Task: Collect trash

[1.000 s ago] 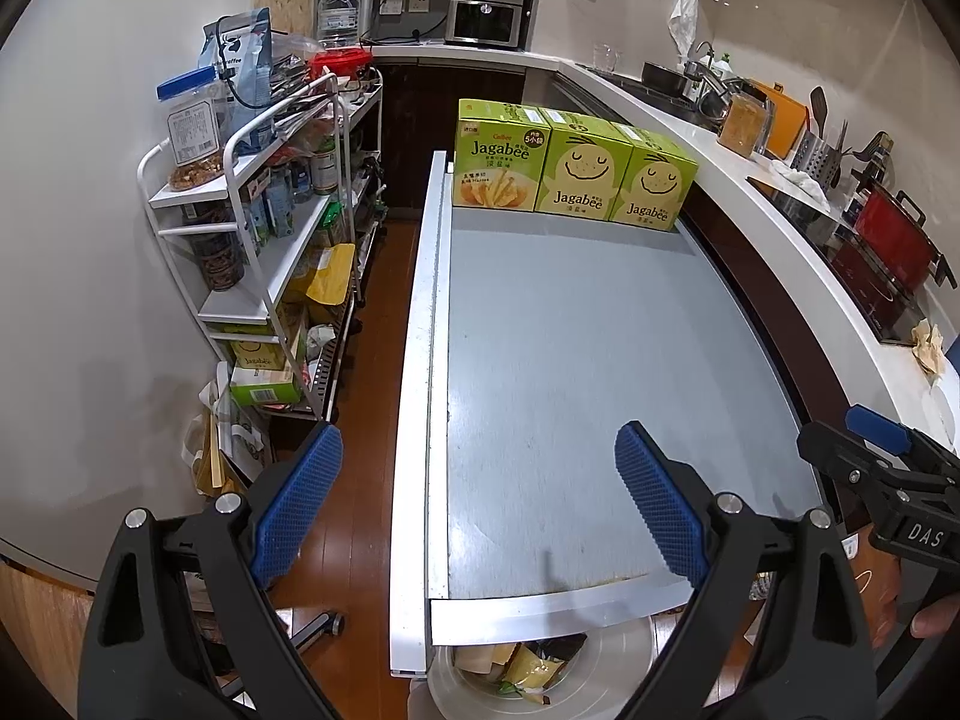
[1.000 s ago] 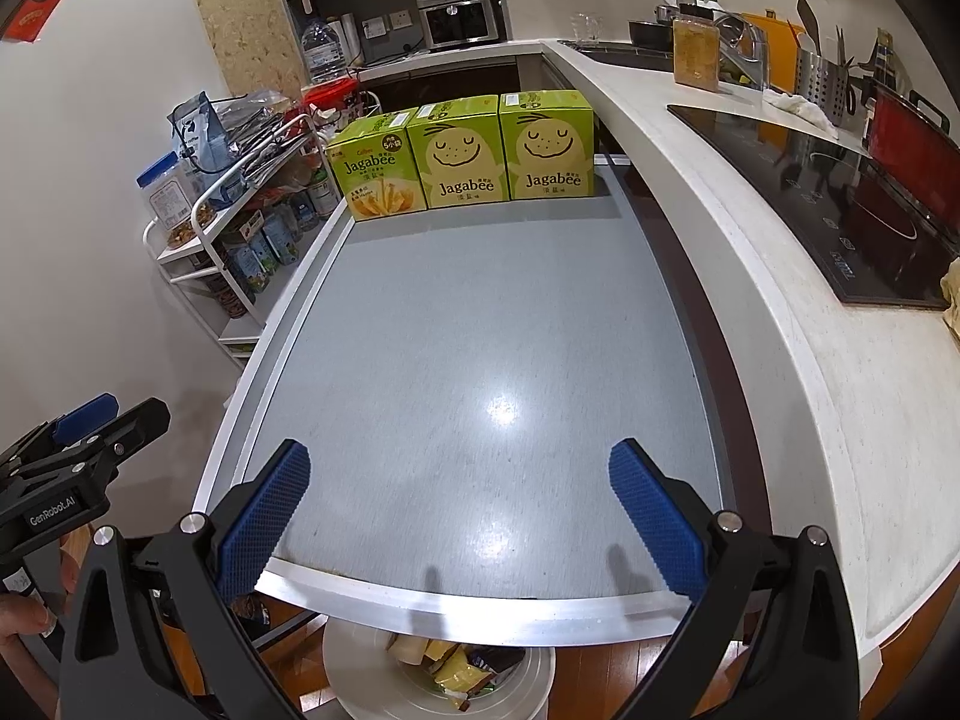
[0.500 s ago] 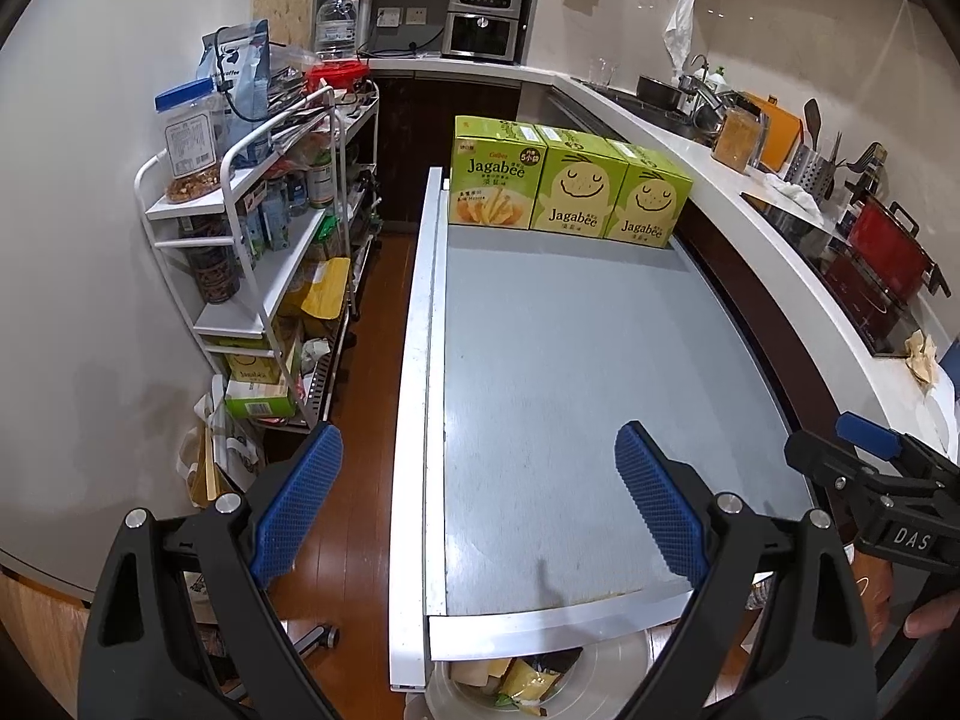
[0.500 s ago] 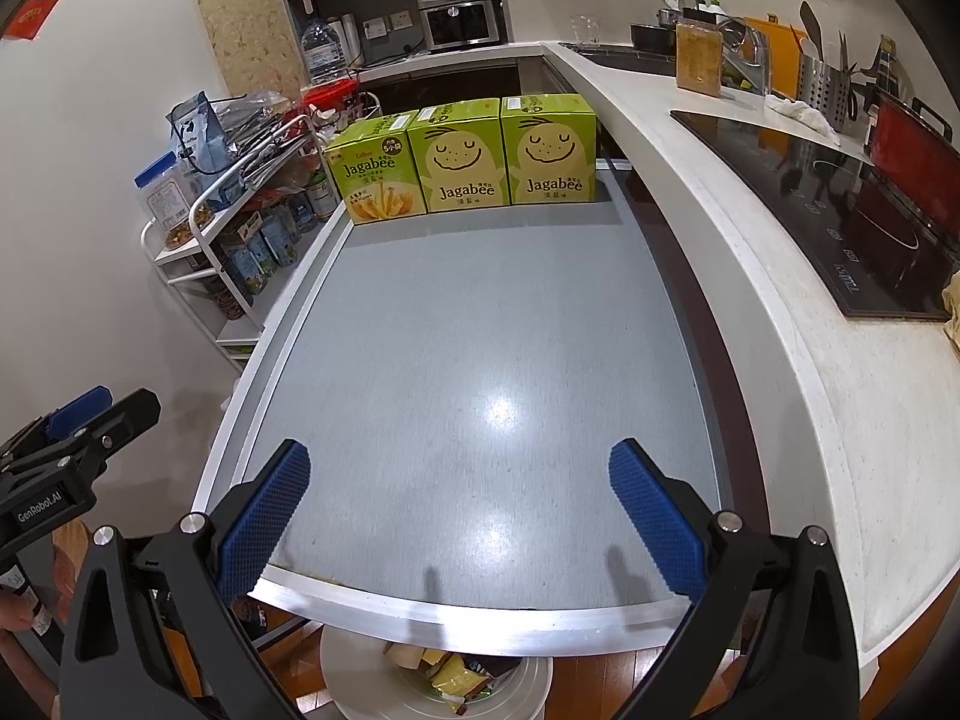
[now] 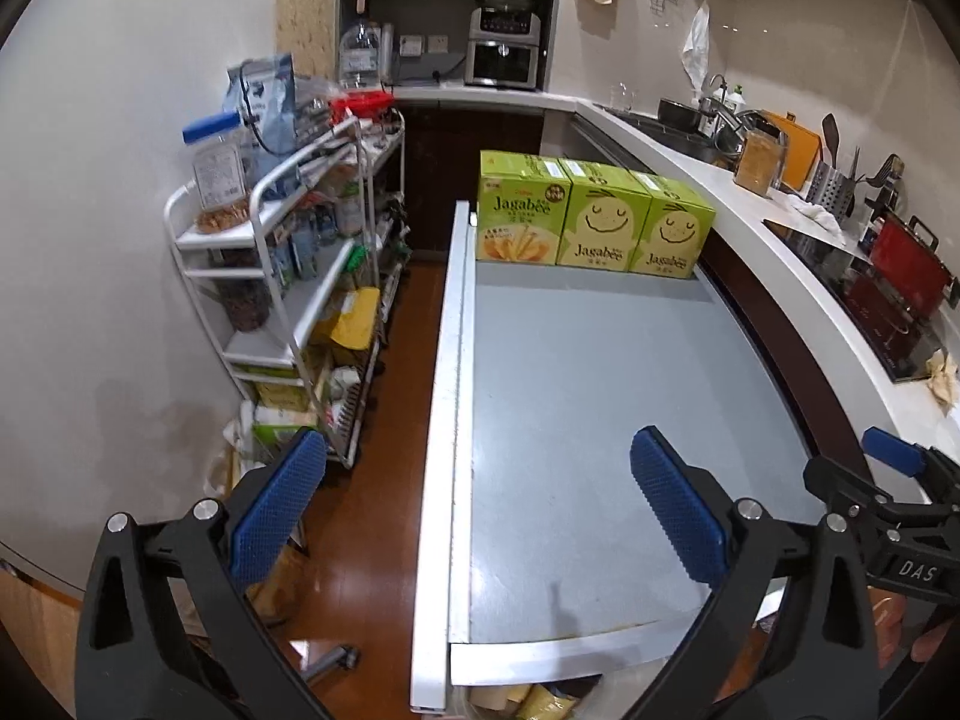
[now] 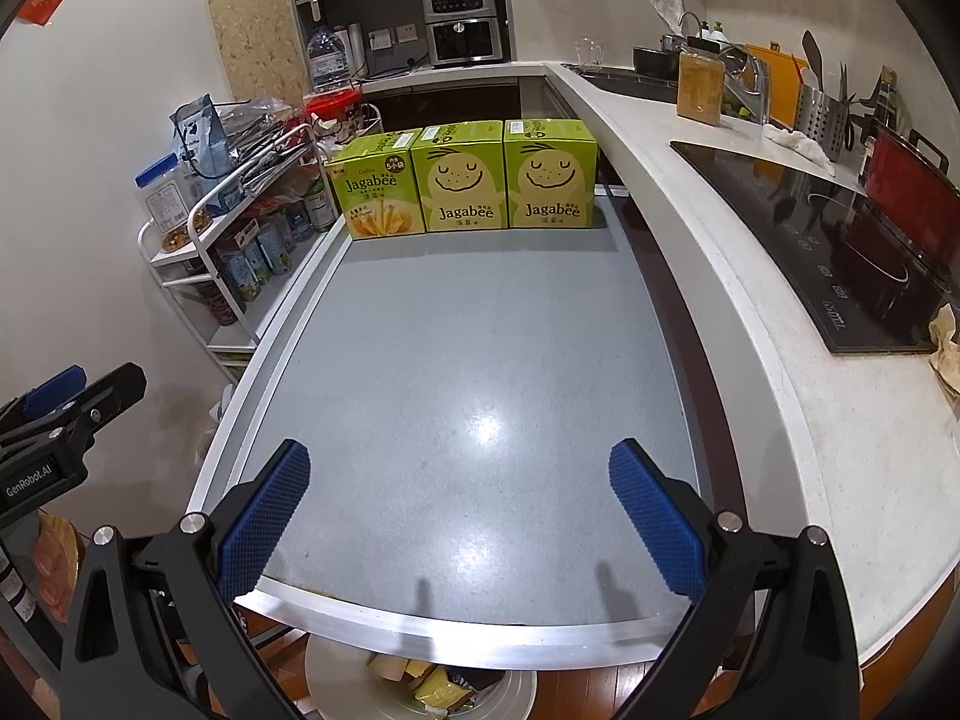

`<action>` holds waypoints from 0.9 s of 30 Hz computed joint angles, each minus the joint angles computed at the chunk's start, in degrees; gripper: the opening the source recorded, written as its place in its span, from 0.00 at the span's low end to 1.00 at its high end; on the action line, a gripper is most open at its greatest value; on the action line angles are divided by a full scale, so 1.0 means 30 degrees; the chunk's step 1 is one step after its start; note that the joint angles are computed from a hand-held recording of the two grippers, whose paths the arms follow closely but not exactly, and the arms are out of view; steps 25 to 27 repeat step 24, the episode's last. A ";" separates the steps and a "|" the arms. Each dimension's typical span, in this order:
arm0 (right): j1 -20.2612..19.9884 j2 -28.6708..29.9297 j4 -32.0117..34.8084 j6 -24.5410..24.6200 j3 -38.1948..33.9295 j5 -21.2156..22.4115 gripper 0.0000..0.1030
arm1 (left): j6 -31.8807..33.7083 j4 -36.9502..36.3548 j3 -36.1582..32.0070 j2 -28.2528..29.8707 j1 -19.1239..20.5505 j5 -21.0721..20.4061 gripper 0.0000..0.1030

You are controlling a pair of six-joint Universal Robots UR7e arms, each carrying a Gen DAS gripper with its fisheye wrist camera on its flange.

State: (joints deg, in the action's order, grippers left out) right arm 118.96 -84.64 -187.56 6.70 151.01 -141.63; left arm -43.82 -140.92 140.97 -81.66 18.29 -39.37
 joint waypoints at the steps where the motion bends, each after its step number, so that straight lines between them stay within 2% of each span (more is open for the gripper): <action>1: 0.0010 0.0000 -0.0005 -0.0012 0.0006 -0.0015 0.95 | -0.0005 0.0254 -0.0072 0.0043 -0.0047 0.0083 0.99; 5: 0.0098 0.0014 0.0004 -0.0049 -0.0022 0.0007 0.95 | 0.0771 0.0016 -0.0297 0.0298 0.0134 -0.0465 0.99; 11: 0.0175 -0.0005 0.0041 -0.0188 -0.0071 0.0008 0.95 | 0.0977 0.0267 -0.0317 0.0542 -0.0257 -0.0007 0.99; 17: 0.0196 0.0037 0.0091 -0.0105 -0.0098 -0.0017 0.95 | 0.0946 -0.0342 -0.0365 0.0632 -0.0112 -0.0504 0.99; 24: 0.0350 -0.0031 0.0306 -0.0087 -0.0255 -0.0382 0.95 | 0.2311 -0.2643 -0.0333 0.0062 0.1359 -0.3690 0.99; 27: 0.0350 -0.0031 0.0306 -0.0087 -0.0255 -0.0382 0.95 | 0.2311 -0.2643 -0.0333 0.0062 0.1359 -0.3690 0.99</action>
